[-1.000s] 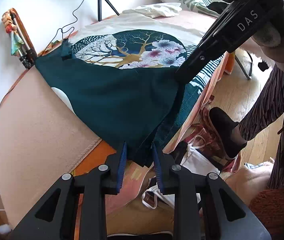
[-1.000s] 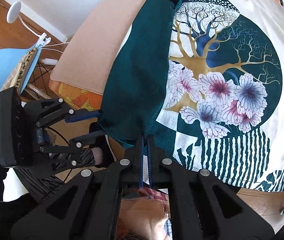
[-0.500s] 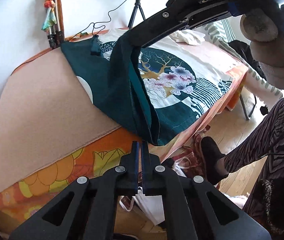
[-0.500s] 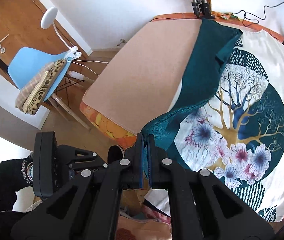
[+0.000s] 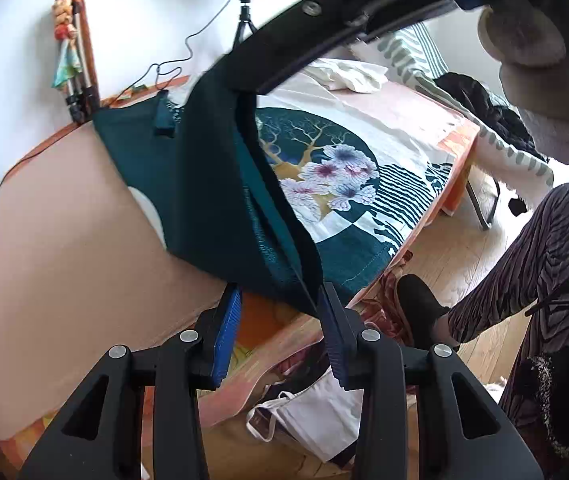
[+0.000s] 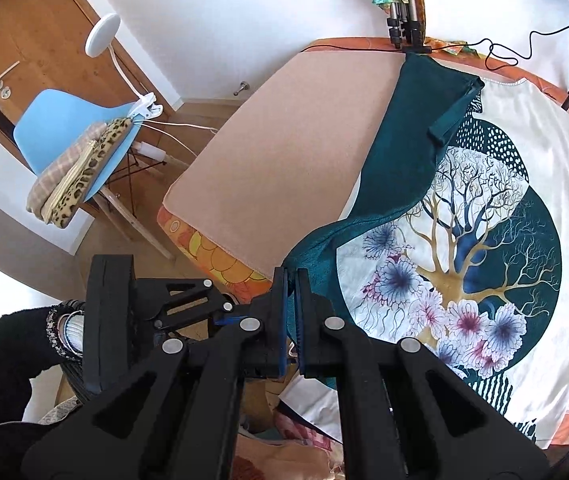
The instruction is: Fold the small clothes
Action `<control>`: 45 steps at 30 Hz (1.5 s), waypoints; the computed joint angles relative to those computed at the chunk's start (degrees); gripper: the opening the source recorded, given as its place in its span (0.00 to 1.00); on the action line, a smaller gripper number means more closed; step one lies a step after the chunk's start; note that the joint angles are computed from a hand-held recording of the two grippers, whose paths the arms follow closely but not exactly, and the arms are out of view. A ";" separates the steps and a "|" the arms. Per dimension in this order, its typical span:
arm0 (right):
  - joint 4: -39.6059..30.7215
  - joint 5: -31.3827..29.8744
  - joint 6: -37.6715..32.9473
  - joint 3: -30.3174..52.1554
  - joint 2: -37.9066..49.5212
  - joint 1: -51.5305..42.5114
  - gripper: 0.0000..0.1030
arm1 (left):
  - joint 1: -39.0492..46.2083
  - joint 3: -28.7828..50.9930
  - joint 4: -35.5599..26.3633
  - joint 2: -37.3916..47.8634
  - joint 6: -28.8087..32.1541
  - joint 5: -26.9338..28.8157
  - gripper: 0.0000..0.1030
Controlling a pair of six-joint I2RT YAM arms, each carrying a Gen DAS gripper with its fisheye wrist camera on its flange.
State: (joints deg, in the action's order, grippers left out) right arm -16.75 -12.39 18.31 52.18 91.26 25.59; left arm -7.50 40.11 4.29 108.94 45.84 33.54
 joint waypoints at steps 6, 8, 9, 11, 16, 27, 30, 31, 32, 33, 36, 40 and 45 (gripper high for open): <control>-0.65 -0.01 -0.33 0.34 -0.93 -0.37 0.04 | -2.42 0.06 -0.17 1.29 -1.43 -0.17 0.09; -0.82 -0.05 -0.48 0.38 -0.94 -0.32 0.04 | -2.09 -1.92 1.09 0.39 -1.63 -0.12 0.06; -0.81 0.15 -0.52 0.34 -0.89 -0.18 0.04 | -1.86 -2.76 1.10 -0.13 -1.40 -0.06 0.04; -0.55 -0.16 -0.54 0.10 -0.70 -0.10 0.04 | -1.61 -5.06 2.47 -1.29 -1.45 -0.72 0.03; 0.94 -0.75 0.68 -2.88 -1.28 -0.51 0.04 | -0.03 -8.08 3.08 -2.44 -1.67 -2.43 0.02; 3.89 -1.14 -0.71 -16.74 0.46 -7.23 0.04 | 2.99 -7.04 -0.32 -4.56 3.75 -4.16 0.03; 4.57 0.68 -2.31 -19.49 -0.11 -9.04 0.05 | 2.86 -5.77 0.92 -2.84 2.64 -4.24 0.05; 4.94 0.17 -2.67 -20.20 -0.62 -10.07 0.05 | 2.57 -5.23 0.91 -2.01 2.97 -4.19 0.08; 5.30 0.07 -2.86 -20.77 -1.20 -10.86 0.10 | 1.91 -5.28 1.47 -1.48 3.17 -4.78 0.13; 5.66 0.35 -2.83 -21.17 -1.78 -11.39 0.15 | 1.07 -5.39 2.53 -0.72 3.52 -5.70 0.24; 8.29 -1.16 -3.08 -22.45 -3.23 -12.83 0.25 | -1.04 -6.35 7.10 0.62 4.41 -6.99 0.34; 12.28 -5.42 -2.83 -20.12 0.04 -11.33 0.25 | -2.12 -5.16 8.34 2.26 3.92 -6.93 0.34; 16.23 -7.50 -1.46 -14.12 9.99 -8.04 0.25 | -3.27 -6.50 11.65 2.87 5.20 -7.10 0.20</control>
State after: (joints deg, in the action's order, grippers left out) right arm -0.53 -19.89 16.85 38.06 101.25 17.55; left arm -10.77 33.61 15.94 111.80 51.04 26.43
